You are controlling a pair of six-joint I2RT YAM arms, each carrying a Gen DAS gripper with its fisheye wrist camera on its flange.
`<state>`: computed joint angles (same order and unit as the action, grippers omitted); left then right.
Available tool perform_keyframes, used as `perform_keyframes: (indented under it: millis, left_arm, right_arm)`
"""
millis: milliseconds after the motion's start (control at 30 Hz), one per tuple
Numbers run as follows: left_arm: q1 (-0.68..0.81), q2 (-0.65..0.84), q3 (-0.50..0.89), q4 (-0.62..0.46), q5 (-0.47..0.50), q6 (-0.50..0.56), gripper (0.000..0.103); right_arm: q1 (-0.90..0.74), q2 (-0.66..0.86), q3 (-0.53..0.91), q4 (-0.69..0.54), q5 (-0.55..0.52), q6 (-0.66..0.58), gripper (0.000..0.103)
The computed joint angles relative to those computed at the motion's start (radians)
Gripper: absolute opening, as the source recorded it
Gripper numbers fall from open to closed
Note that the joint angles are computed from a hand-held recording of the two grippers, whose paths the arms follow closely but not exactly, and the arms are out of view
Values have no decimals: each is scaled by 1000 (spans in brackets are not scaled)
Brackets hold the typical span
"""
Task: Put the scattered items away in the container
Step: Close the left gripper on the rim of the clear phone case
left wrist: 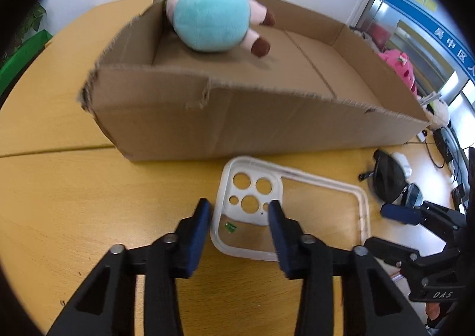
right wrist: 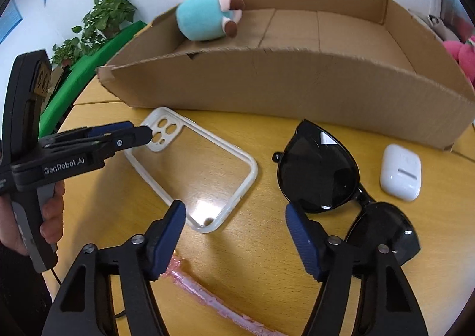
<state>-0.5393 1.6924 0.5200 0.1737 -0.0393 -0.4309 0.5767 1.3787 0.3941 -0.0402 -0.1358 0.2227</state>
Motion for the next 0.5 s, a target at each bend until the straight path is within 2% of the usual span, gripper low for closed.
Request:
perform_keyframes:
  millis: [100, 167, 233, 300, 333, 400, 500]
  left_arm:
    - [-18, 4, 13, -26, -37, 7, 25]
    - [-16, 6, 18, -36, -26, 9, 21]
    - [-20, 1, 8, -36, -25, 2, 18]
    - [-31, -14, -11, -30, -37, -13, 17]
    - [-35, -22, -19, -30, -37, -22, 16]
    - [-48, -52, -41, -38, -42, -38, 5]
    - [-105, -121, -56, -95, -92, -70, 5]
  right_arm:
    - [-5, 19, 1, 33, 11, 12, 66]
    - [8, 28, 5, 40, 26, 19, 52]
    - [23, 42, 14, 44, 26, 21, 27]
    - [39, 48, 18, 43, 60, 23, 16]
    - [32, 47, 15, 46, 52, 19, 16]
    - [15, 39, 11, 38, 39, 19, 13]
    - [22, -7, -10, 23, 63, 17, 11]
